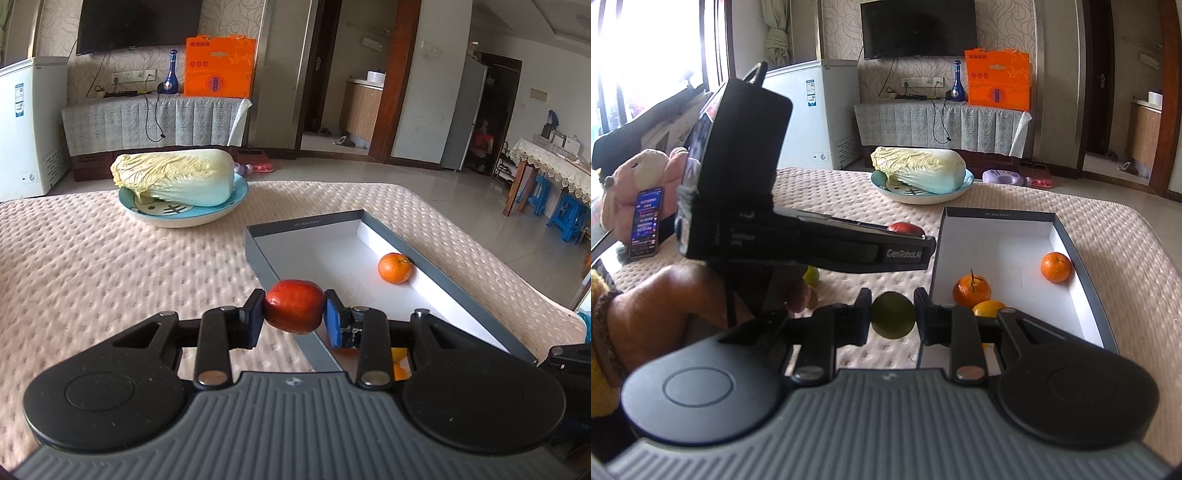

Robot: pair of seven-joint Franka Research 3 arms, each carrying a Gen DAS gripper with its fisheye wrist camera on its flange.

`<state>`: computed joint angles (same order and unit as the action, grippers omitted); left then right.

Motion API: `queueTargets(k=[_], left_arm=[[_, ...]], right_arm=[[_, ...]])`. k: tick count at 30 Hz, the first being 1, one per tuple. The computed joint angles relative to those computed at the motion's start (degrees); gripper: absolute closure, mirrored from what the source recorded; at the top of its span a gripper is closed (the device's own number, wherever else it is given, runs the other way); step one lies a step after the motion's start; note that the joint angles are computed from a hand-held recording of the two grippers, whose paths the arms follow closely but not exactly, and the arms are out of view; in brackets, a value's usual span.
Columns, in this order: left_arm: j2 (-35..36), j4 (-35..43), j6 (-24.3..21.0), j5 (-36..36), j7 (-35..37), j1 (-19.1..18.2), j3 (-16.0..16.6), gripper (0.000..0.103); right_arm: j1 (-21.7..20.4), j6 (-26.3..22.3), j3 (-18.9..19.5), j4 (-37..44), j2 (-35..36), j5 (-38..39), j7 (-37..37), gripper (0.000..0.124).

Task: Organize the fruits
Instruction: 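Lower the held apple and lime over the white box with both grippers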

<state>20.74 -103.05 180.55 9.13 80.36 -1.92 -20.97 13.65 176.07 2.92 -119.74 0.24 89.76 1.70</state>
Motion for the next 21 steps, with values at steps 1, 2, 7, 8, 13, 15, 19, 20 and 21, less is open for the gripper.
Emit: queueTargets(k=[1, 2, 7, 8, 13, 15, 19, 20, 21], left_arm=[[0.22, 0.27, -0.22, -0.05, 0.25, 0.24, -0.42, 0.064], [0.35, 0.5, -0.29, 0.06, 0.19, -0.07, -0.19, 0.064], [1.54, 2.02, -0.35, 0.33, 0.56, -0.57, -0.25, 0.064], [1.76, 2.32, -0.45, 0.35, 0.52, -0.73, -0.22, 0.064], [2.73, 3.68, -0.99, 0.22, 0.47, -1.13, -0.68, 0.064], [3.42, 4.45, -0.79, 0.03, 1.21, -0.67, -1.74, 0.064], [4.91, 6.74, -1.38, 0.31, 1.86, -1.61, -1.84, 0.064], [5.35, 7.41, -1.75, 0.22, 1.94, -1.81, -1.91, 0.064], [5.79, 8.01, -2.02, 0.05, 2.12, -1.85, -2.13, 0.064]], right_arm=[[-0.03, 0.01, -0.02, -0.01, -0.06, 0.26, -0.24, 0.096], [-0.04, 0.04, -0.02, -0.03, -0.23, 1.09, -1.02, 0.096], [-0.29, 0.32, -0.31, -0.09, -0.64, 3.12, -2.5, 0.096], [-0.38, 0.47, -0.4, -0.07, -0.66, 3.43, -2.56, 0.096], [-0.87, 1.51, -0.75, -0.39, -1.16, 5.34, -3.35, 0.096], [-1.19, 1.7, -0.97, -0.7, -1.58, 6.46, -3.96, 0.096], [-1.78, 2.89, -1.26, -1.03, -1.56, 5.69, -1.95, 0.096], [-1.93, 3.13, -1.34, -1.18, -1.6, 5.57, -1.52, 0.096], [-2.05, 3.37, -1.39, -1.35, -1.7, 5.49, -1.2, 0.096]])
